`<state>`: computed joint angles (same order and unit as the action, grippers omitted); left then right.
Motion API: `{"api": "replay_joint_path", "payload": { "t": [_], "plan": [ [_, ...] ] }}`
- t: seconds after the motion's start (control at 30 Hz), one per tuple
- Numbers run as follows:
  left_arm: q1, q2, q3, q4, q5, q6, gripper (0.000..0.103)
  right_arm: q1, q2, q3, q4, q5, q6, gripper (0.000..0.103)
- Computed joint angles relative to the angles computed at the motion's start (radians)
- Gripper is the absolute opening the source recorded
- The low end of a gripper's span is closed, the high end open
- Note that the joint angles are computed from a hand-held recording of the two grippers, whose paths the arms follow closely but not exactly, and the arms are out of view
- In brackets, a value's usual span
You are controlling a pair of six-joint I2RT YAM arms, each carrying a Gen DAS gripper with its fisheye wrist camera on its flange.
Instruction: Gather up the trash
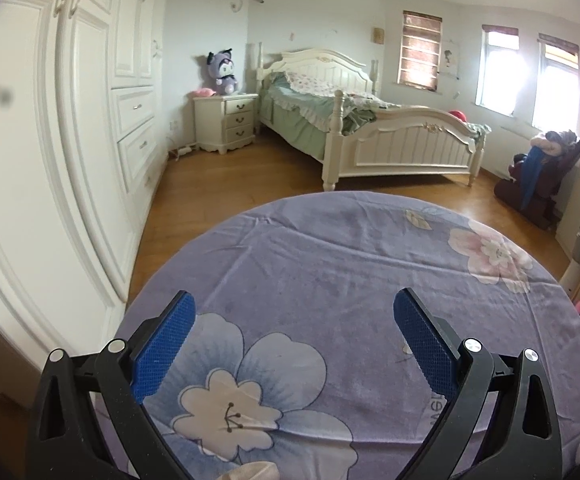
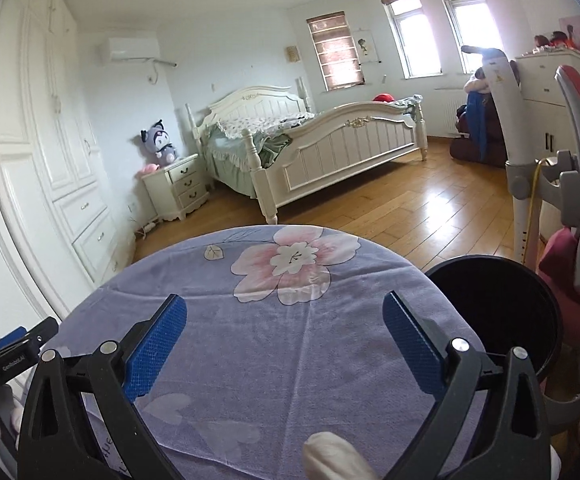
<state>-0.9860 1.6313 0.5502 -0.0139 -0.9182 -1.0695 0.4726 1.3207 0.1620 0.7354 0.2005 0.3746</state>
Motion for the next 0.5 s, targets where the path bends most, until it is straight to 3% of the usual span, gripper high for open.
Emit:
{"api": "replay_joint_path", "payload": {
  "t": [0.3,0.37,0.5],
  "plan": [
    [0.013,-0.003,-0.004,0.01,0.016,0.013,0.098,0.026,0.037,0.036,-0.013,0.042,-0.048,0.097],
    [0.017,-0.001,-0.004,0.015,0.022,0.017,0.098,0.039,0.045,0.04,0.011,0.098,-0.087,0.097],
    [0.02,0.007,-0.002,0.027,0.02,0.026,0.098,0.042,0.071,0.041,0.047,0.115,-0.128,0.097]
  ]
}}
